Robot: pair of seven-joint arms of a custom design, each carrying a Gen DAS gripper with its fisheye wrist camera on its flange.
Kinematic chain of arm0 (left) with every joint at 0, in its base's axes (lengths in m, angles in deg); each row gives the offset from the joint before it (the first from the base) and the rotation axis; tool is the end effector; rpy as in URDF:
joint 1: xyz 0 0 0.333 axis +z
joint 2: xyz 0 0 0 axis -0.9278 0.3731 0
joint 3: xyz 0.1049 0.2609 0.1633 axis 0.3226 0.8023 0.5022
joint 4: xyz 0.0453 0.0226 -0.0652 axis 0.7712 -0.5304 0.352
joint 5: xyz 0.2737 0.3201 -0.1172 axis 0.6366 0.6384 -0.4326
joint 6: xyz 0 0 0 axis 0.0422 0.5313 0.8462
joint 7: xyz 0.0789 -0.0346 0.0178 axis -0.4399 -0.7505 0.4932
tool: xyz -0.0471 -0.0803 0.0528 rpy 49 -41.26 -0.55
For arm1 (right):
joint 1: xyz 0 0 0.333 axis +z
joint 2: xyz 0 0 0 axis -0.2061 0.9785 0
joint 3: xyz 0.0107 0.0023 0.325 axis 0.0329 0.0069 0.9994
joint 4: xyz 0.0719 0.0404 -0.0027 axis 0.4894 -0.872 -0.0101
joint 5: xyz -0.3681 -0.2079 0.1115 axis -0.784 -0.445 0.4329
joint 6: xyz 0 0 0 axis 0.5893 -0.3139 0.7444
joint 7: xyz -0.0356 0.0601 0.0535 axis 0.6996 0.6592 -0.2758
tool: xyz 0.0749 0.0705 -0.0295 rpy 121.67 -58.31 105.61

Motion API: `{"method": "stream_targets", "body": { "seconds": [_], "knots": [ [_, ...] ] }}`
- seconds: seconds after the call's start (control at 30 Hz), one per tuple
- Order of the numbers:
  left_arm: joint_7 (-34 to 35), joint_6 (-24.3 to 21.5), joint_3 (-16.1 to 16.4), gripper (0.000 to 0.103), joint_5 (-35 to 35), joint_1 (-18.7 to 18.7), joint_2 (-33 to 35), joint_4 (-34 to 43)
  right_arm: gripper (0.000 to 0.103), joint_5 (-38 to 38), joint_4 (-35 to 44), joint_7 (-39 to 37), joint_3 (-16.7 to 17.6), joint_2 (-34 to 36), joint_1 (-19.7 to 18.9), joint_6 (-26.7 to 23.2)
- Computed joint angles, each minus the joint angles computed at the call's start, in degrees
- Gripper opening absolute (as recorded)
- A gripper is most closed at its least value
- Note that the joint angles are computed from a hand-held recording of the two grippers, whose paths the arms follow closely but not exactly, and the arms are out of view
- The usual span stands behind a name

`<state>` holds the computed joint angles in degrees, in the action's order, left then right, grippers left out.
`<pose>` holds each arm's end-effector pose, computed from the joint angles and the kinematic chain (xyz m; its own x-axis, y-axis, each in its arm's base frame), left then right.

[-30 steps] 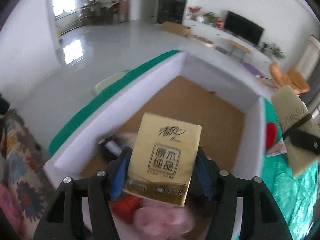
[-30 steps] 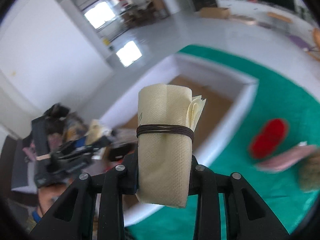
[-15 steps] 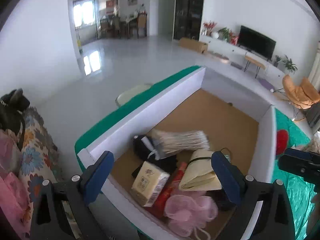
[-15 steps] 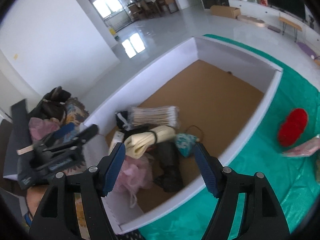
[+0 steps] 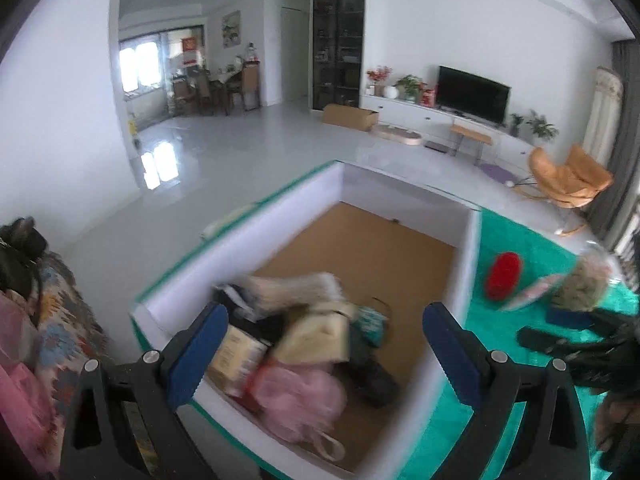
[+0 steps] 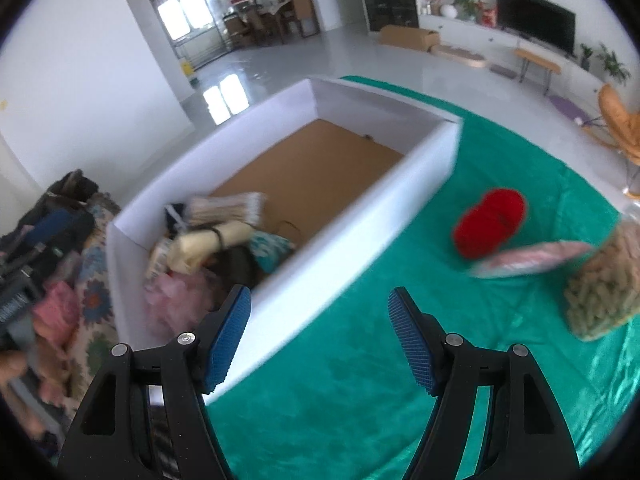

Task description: Organize soft objects

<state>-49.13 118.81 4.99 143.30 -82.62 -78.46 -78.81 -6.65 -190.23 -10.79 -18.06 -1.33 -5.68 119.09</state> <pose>0.4257 -0.2657 0.4373 0.5326 -0.8442 0.0595 -0.5123 -0.3775 -0.7714 0.5908 0.0678 0.3957 0.7913 -0.5911 -0.1563 -0.5488 -0.5740 -0.6078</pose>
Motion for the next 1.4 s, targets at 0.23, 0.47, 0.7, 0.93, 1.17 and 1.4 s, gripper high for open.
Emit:
{"method": "stream_targets", "body": {
  "seconds": [0.23,0.47,0.7,0.93,1.17,1.4],
  "knots": [
    [-12.15,17.94,-1.52,0.099,9.11,-2.21,14.11,6.15,0.074,10.71,-5.23,-17.80,-2.72,5.26,-5.03,16.64],
    [-8.80,20.29,1.56,0.099,9.43,-8.18,32.18,17.50,0.074,28.36,-4.29,-34.57,-3.74,9.23,-13.54,20.52],
    [-1.72,15.82,5.87,0.099,5.47,-12.90,39.20,22.94,0.074,29.39,-2.83,-31.31,-4.45,12.10,-17.20,19.40],
    [-4.85,12.45,8.24,0.099,8.76,-14.74,38.33,20.75,0.076,27.30,-2.27,-27.02,-3.51,13.49,-18.07,20.89],
    [-7.87,12.41,8.06,0.099,10.91,-14.34,38.00,19.97,0.075,17.02,3.74,-8.54,-1.70,13.32,-14.93,10.91],
    [-8.74,13.13,7.96,0.099,11.97,-13.80,37.44,19.18,0.075,8.95,20.05,20.34,1.68,21.96,-7.07,12.62]
  ]
}}
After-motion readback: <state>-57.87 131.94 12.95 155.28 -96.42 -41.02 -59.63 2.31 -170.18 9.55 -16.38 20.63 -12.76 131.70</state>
